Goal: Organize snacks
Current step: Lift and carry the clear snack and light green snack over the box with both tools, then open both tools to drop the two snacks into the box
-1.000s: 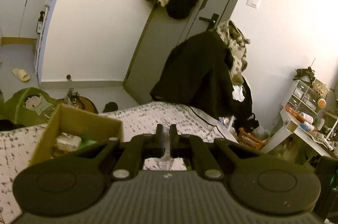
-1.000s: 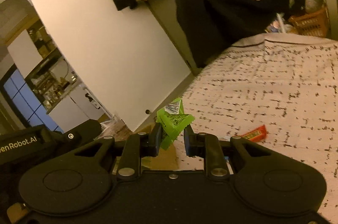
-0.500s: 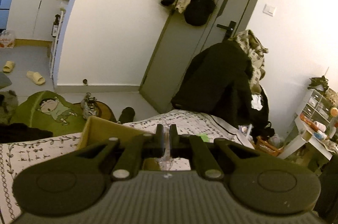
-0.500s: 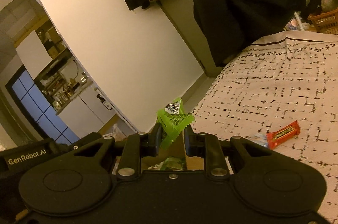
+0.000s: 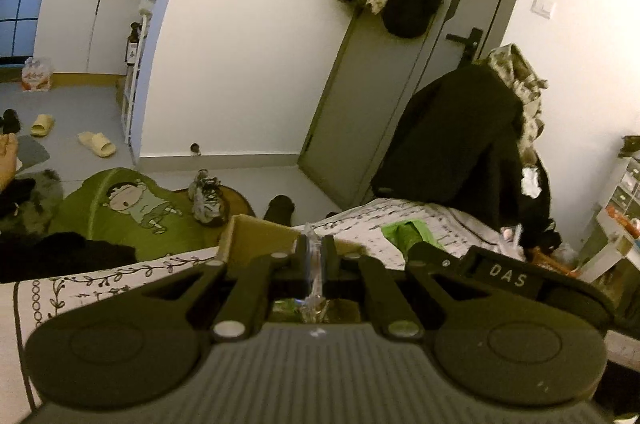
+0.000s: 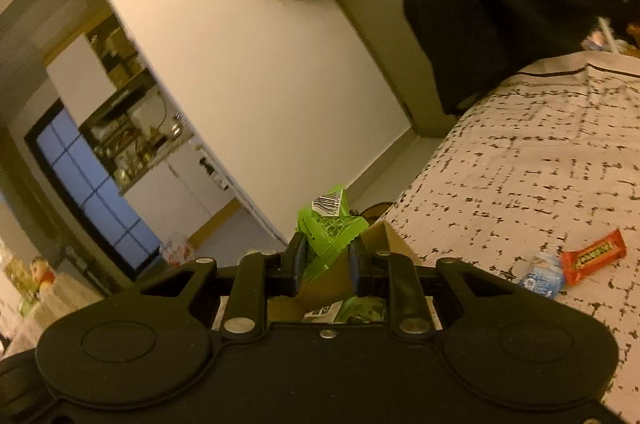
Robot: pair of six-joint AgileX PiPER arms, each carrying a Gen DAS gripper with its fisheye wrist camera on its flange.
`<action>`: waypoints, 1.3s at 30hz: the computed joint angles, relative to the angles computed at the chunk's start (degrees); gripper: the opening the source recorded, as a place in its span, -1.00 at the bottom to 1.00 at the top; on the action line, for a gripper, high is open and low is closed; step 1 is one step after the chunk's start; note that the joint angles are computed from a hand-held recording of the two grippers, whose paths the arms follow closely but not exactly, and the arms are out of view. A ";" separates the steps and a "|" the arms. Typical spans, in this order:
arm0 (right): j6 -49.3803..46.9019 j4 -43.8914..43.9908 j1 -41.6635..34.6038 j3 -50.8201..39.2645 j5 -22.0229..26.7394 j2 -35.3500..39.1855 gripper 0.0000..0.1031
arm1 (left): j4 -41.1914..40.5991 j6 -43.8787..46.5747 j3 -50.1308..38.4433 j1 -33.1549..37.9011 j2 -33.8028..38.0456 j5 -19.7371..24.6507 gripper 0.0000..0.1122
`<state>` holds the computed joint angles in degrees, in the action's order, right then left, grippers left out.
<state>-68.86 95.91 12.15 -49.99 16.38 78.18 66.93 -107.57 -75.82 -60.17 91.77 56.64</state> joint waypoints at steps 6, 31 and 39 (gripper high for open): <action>1.08 -1.51 -1.07 0.42 1.22 1.26 -0.57 | -1.98 1.05 0.06 3.83 1.75 -4.02 -0.94; 19.37 -23.54 0.80 -7.51 2.68 7.03 -0.56 | -8.46 3.34 -1.54 4.08 1.52 1.83 -0.09; 39.80 -42.99 4.48 -12.88 -0.27 9.52 -0.37 | -8.50 1.16 -0.19 3.40 -0.12 2.35 0.45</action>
<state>-29.06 52.92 16.63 -62.87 16.11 87.70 58.43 -106.41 -76.01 -56.77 91.65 58.99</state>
